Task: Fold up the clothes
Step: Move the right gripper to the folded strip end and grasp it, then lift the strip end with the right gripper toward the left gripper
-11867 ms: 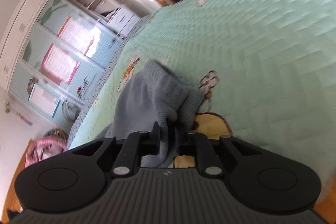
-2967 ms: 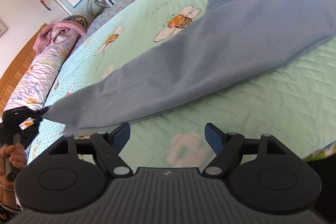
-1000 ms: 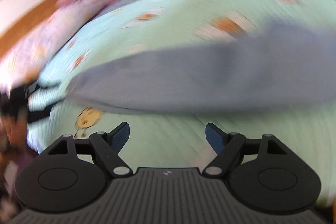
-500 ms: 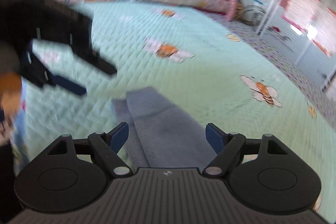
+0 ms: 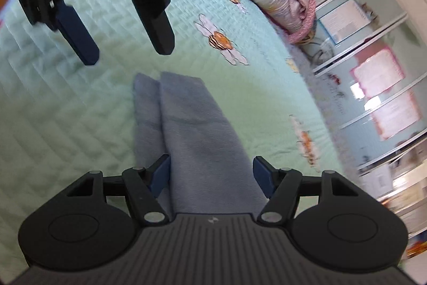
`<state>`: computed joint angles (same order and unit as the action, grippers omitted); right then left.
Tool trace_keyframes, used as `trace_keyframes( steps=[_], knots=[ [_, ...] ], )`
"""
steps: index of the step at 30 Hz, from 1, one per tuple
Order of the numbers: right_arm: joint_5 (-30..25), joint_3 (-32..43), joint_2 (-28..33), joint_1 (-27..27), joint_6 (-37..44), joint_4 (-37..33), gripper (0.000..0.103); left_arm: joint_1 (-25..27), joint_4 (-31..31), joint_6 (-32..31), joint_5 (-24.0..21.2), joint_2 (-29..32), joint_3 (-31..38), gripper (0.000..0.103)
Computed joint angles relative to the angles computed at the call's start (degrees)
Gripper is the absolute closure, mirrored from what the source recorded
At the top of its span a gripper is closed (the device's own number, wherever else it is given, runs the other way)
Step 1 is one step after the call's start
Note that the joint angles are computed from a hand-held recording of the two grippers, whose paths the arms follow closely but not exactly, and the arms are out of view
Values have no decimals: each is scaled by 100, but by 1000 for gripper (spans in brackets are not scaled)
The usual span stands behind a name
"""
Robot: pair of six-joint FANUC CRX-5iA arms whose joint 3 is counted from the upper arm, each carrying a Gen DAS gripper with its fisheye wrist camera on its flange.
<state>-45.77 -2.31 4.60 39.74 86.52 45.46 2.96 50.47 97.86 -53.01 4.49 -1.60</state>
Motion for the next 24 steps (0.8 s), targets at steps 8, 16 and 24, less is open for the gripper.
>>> trace_keyframes(
  steps=[8,16,24],
  knots=[
    [220,-482,-95,28,-282,861,37,1,56,28,-95,14,-36,35],
    [198,-57,63,-9,207,92,97,98,85,81,-246,-34,-88,34],
    [-1175,2436,388,-964,36,-3709,98,-81,1613,-625,-189,185,-329,30]
  ],
)
